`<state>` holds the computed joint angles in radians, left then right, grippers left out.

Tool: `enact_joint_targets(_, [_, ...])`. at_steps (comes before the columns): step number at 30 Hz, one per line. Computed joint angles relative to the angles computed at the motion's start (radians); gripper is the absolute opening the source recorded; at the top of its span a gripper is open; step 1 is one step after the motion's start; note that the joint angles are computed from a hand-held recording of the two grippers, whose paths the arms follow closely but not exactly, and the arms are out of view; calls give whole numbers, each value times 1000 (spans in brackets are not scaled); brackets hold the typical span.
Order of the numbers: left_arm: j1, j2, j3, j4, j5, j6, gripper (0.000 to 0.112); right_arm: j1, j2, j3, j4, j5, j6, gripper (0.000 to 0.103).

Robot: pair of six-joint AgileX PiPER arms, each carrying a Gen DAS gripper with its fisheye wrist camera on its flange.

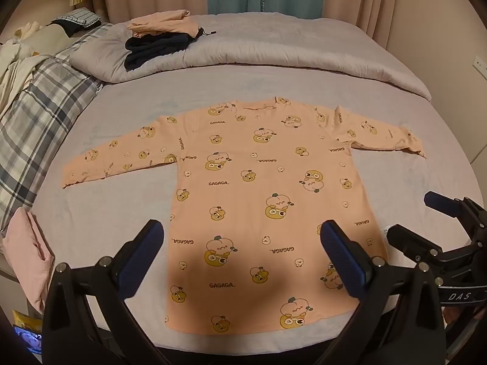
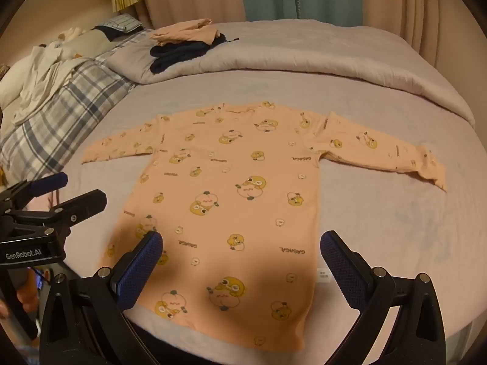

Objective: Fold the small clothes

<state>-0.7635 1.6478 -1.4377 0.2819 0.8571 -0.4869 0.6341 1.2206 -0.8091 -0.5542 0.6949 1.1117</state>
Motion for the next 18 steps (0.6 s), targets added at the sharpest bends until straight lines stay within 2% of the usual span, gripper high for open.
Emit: enact_joint_targets(18, [1, 12, -8, 5, 9, 4, 103, -17, -1, 2, 38, -14, -31, 102])
